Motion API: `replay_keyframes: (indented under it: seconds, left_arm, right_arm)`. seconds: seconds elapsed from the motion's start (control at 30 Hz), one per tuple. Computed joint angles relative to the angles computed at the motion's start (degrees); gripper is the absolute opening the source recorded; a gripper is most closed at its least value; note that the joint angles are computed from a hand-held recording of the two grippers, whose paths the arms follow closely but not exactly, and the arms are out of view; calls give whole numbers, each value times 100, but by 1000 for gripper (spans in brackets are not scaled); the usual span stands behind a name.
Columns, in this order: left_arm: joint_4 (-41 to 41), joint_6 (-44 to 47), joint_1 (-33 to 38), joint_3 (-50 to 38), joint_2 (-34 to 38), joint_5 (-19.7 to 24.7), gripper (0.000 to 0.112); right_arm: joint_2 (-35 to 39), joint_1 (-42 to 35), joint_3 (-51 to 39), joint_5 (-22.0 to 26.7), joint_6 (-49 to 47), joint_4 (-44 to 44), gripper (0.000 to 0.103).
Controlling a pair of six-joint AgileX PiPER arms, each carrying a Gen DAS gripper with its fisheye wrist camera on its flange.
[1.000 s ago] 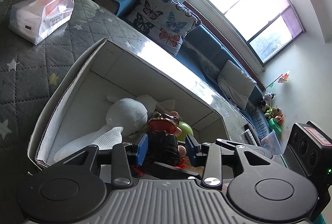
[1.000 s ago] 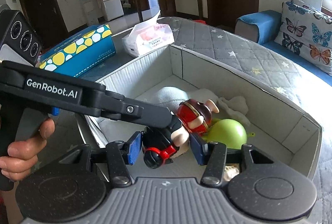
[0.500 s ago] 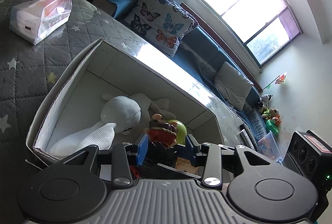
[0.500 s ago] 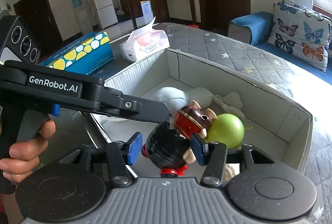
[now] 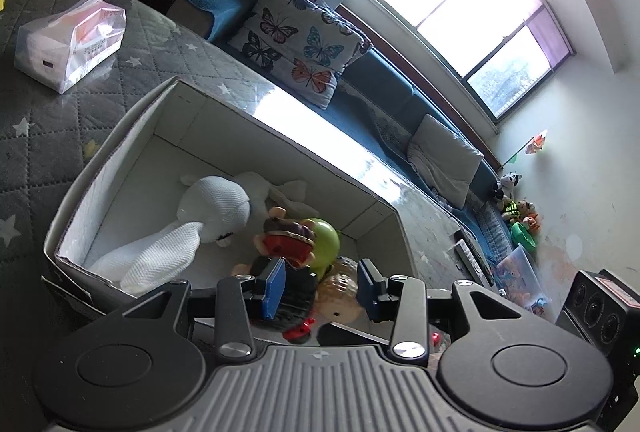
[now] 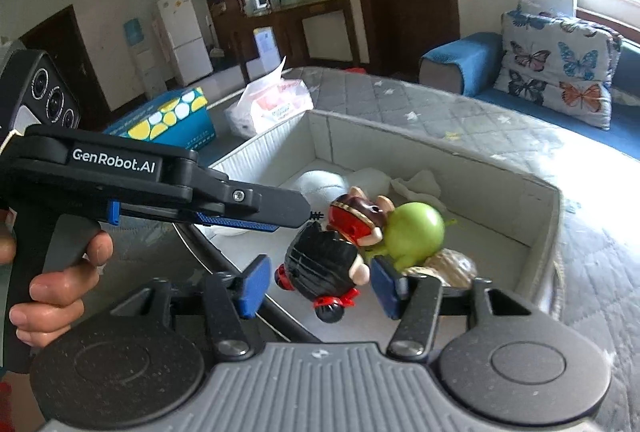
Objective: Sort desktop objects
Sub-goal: 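Lower the doll into the box and open the left gripper, then move the left gripper to the red round toy on the table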
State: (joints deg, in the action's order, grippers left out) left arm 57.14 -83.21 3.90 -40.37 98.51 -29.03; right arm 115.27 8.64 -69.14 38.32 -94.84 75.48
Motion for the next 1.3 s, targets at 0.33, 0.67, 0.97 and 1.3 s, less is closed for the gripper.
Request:
replay_keyframes:
  seconds: [0.33, 0.67, 0.97, 1.3]
  left_arm:
    - [-729, 610, -801, 425, -628, 432, 42]
    - [-2517, 2036, -2205, 771, -885, 936, 42]
    - [-3991, 3069, -3264, 247, -218, 1421, 42]
    - [-4808, 3490, -3540, -143, 239, 1717, 42]
  right_arm:
    - [-667, -816, 1030, 417, -1127, 765, 62]
    - [-1042, -1843, 1842, 586, -2129, 724, 67]
    - [-686, -2288, 1639, 545, -2388, 620, 67]
    - [137, -2330, 555, 906, -1810, -34, 68]
